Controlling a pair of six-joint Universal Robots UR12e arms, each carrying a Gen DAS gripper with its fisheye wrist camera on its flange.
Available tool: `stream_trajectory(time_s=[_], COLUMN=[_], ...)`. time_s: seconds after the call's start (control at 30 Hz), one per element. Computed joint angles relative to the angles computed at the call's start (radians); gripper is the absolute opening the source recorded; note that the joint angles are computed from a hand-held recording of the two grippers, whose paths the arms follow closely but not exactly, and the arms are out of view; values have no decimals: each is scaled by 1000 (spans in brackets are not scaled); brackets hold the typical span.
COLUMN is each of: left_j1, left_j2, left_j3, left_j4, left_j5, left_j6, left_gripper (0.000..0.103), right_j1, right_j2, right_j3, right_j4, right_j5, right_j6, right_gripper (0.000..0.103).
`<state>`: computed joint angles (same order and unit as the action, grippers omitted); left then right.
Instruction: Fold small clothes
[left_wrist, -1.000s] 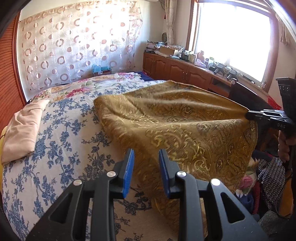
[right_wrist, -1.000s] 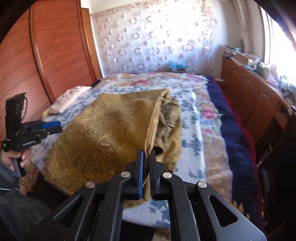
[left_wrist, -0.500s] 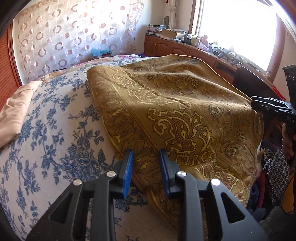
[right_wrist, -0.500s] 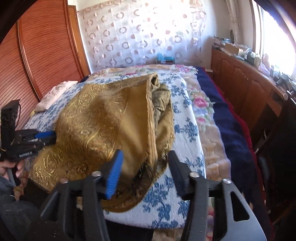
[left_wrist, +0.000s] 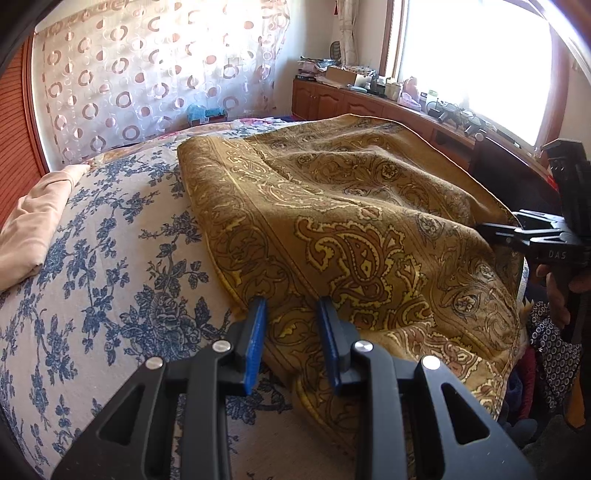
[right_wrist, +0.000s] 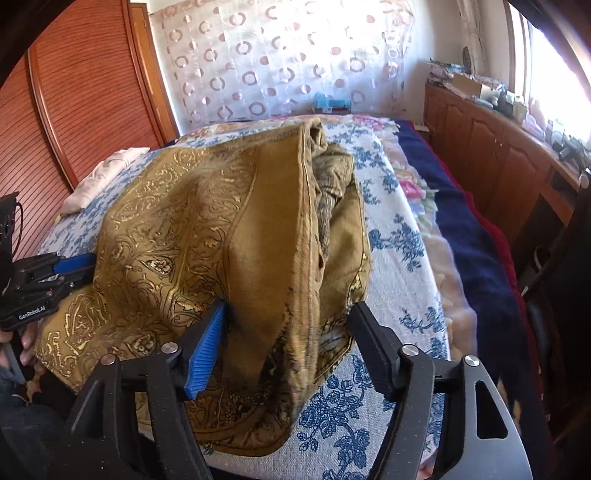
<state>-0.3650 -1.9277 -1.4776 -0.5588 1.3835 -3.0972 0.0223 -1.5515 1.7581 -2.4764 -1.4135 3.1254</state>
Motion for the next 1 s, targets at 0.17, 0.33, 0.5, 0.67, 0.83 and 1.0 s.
stream_trajectory(time_s=[0.17, 0.33, 0.5, 0.67, 0.83, 1.0], left_j1=[24, 40, 43, 40, 35, 25], left_j2=[17, 47, 71, 86, 92, 89], left_j3=[6, -29, -58, -74, -72, -66], left_j4=[-69, -33, -4, 33, 42, 33], left_j5=[-85, -116, -138, -131, -97, -59], left_j6=[-25, -30, -7, -8, -4, 3], left_gripper=[27, 27, 18, 9, 15, 25], right_j1=[-6, -7, -8, -9, -10, -11], right_j2=[-3, -3, -3, -3, -3, -4], right_j3=[12, 16, 18, 18, 20, 20], right_j4=[-18, -26, -31, -30, -32, -33], right_j5=[10, 14, 16, 19, 20, 22], right_j6=[5, 7, 13, 13, 13, 14], right_gripper=[77, 79, 80, 81, 82, 82])
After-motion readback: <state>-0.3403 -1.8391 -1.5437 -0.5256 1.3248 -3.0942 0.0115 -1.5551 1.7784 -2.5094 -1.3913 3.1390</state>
